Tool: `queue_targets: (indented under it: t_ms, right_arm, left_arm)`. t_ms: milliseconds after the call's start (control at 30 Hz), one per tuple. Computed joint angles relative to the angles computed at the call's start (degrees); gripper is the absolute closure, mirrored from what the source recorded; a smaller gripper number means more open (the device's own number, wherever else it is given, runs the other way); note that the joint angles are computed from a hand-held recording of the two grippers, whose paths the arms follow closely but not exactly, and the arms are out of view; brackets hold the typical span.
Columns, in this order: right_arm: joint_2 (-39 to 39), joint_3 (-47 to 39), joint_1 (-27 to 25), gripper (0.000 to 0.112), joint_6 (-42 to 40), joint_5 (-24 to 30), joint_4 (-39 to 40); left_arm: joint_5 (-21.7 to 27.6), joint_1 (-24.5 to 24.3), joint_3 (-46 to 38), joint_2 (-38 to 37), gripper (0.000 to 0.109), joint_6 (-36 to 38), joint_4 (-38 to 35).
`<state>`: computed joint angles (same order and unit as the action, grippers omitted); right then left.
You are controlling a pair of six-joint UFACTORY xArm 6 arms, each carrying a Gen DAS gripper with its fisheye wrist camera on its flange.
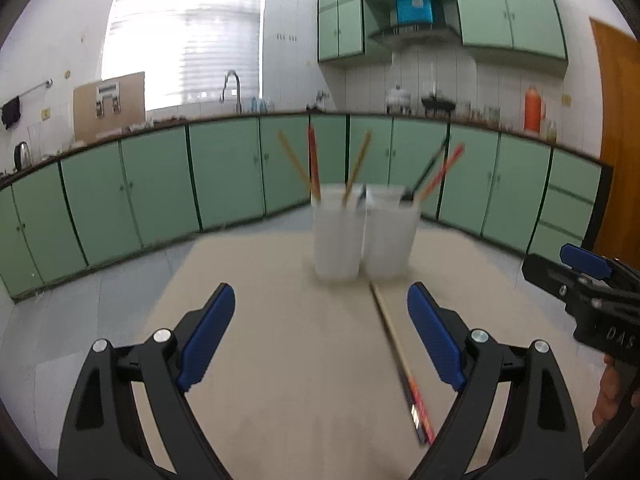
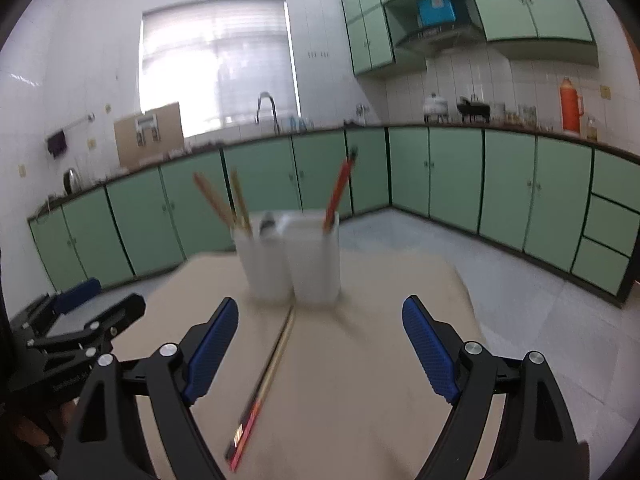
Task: Organize utensils
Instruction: 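Withdraw both open tools toward the last black and red chopsticks, then position the right tool over the red chopstick and close it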
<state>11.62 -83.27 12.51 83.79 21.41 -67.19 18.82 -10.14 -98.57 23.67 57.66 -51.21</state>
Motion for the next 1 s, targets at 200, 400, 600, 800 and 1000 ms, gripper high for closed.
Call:
queue_targets:
  t_ms: [200,400,600,800,1000]
  right_arm:
    - [0.0,3.9,1.7,0.032,0.3,0.9,3.7]
    - [0.5,5.4,3.3,0.041,-1.1,1.3,6.0]
    - [1.3,6.0,4.8,0.055,-4.0,0.7,9.2]
    - [2.7,5.4,6.3,0.073,-7.3,1.2,14.2]
    - [4.1,4.7,7.6,0.086,-12.4,1.3,18.6]
  left_arm:
    - [0.7,1.0,4.8,-0.9,0.023,-3.4,4.9]
    - [0.5,1.6,7.9,-1.4,0.023,-4.7,7.4]
    - [-0.4,1.9,9.5,-2.1,0.024,-4.6,6.3]
    - [0.3,2.0,10.6,-3.1,0.027,-7.1,7.7]
    - [0.5,2.3,12.2,-4.2,0.027,-6.5,7.5]
